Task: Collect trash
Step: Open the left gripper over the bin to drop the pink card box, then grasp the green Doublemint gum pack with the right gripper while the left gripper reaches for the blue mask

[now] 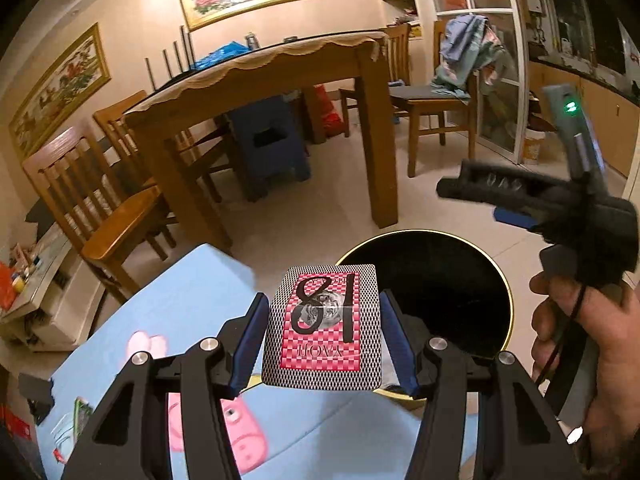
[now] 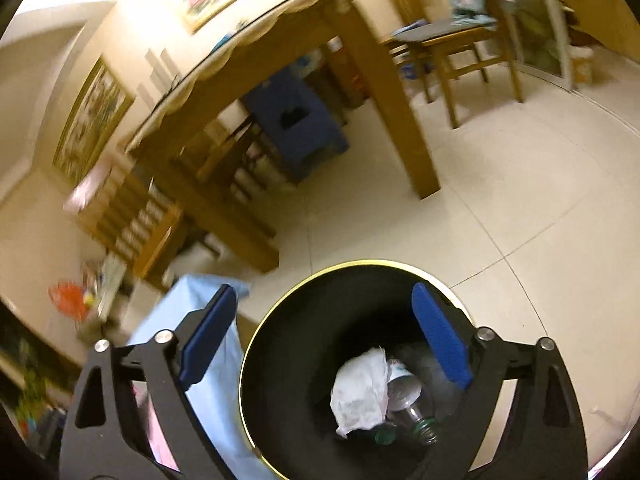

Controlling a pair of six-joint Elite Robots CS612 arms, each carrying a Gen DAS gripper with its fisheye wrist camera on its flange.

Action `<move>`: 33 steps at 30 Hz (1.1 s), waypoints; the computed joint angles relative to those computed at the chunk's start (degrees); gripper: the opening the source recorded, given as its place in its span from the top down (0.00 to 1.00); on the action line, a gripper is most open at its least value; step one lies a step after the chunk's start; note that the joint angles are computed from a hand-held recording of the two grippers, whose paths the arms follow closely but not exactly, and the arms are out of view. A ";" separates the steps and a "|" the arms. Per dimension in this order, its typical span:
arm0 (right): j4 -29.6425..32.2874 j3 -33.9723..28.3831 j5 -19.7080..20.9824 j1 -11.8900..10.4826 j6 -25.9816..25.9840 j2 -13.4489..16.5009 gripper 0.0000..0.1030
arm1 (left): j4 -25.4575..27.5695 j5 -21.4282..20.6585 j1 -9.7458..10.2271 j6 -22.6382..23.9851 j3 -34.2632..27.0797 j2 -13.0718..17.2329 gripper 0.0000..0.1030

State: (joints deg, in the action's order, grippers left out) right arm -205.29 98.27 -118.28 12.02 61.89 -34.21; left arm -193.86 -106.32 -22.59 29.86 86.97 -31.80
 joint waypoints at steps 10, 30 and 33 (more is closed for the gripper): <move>-1.81 1.98 -4.23 0.34 2.87 -0.69 0.10 | -0.18 1.40 -2.06 2.07 -1.03 1.25 0.15; 15.42 -12.92 1.83 3.26 -16.27 3.74 0.10 | -9.22 7.56 6.15 -0.61 8.41 -0.17 0.11; 14.42 -14.94 6.38 3.50 -18.62 4.92 0.10 | -11.96 11.11 8.67 -3.15 8.55 0.16 0.10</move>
State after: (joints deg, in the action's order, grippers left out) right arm -190.88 83.33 -111.89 15.53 43.27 -29.29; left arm -205.82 -95.22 -13.92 26.70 95.52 -31.64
